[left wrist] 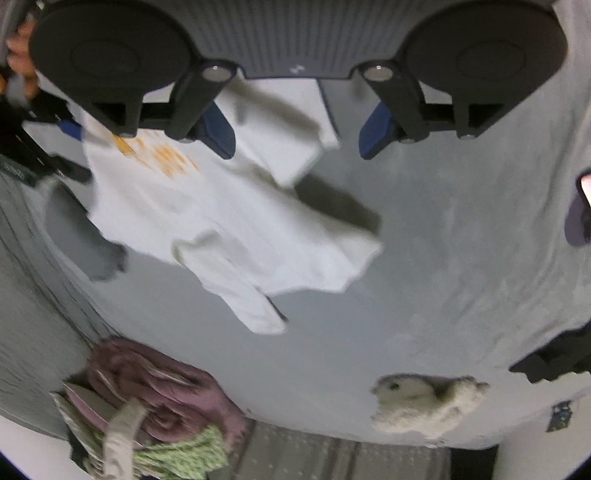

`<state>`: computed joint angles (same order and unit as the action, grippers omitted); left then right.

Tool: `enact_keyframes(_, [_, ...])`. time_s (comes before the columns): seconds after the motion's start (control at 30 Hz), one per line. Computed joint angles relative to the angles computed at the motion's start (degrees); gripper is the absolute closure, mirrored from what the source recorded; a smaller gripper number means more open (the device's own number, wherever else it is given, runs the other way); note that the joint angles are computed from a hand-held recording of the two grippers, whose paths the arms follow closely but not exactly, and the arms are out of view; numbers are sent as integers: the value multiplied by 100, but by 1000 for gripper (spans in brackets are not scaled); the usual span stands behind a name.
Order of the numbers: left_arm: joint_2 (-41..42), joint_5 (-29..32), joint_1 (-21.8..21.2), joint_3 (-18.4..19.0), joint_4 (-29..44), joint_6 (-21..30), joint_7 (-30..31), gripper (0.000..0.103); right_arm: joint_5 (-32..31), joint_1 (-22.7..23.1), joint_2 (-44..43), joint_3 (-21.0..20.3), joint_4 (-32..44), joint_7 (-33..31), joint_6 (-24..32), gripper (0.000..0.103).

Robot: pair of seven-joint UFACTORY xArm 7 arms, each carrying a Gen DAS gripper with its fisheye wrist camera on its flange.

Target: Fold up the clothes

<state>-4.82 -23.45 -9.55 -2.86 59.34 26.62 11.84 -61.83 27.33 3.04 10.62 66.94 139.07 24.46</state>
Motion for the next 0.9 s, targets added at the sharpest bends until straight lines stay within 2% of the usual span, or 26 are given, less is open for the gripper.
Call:
enact_keyframes(0.23, [852, 386, 184, -58, 657, -368, -386, 20, 86, 65, 259, -96, 308, -265, 202, 40])
enact_keyframes(0.3, [979, 256, 265, -107, 712, -490, -290, 18, 107, 90, 338, -144, 397, -317, 218, 40])
enact_keyframes(0.4, [1128, -475, 445, -264, 745, -615, 277, 18, 166, 141, 419, -213, 480, -396, 337, 40])
enact_keyframes(0.5, [1232, -1631, 666, -477, 746, -691, 1205, 18, 234, 170, 452, -266, 503, -415, 466, 40])
enact_keyframes(0.57, [1336, -2138, 726, -535, 813, -626, 1462, 18, 270, 184, 486, -289, 515, -433, 548, 40])
enact_keyframes(0.63, [1441, -2594, 763, -587, 892, -532, 1561, 23, 262, 205, 554, -313, 576, -482, 605, 41])
enact_keyframes(0.73, [1535, -3181, 735, -696, 896, -786, 1793, 36, 105, 276, 670, -368, 692, -470, 701, 41])
enact_keyframes(0.8, [1570, -3584, 744, -771, 915, -901, 1998, 50, -198, 352, 757, -422, 800, -351, 736, 42])
enact_keyframes(0.83, [1590, -3808, 753, -802, 934, -929, 2108, 53, -255, 384, 813, -429, 875, -399, 808, 42])
enact_keyframes(0.9, [1628, -4072, 758, -801, 979, -867, 2188, 74, -363, 455, 926, -451, 1027, -501, 948, 45])
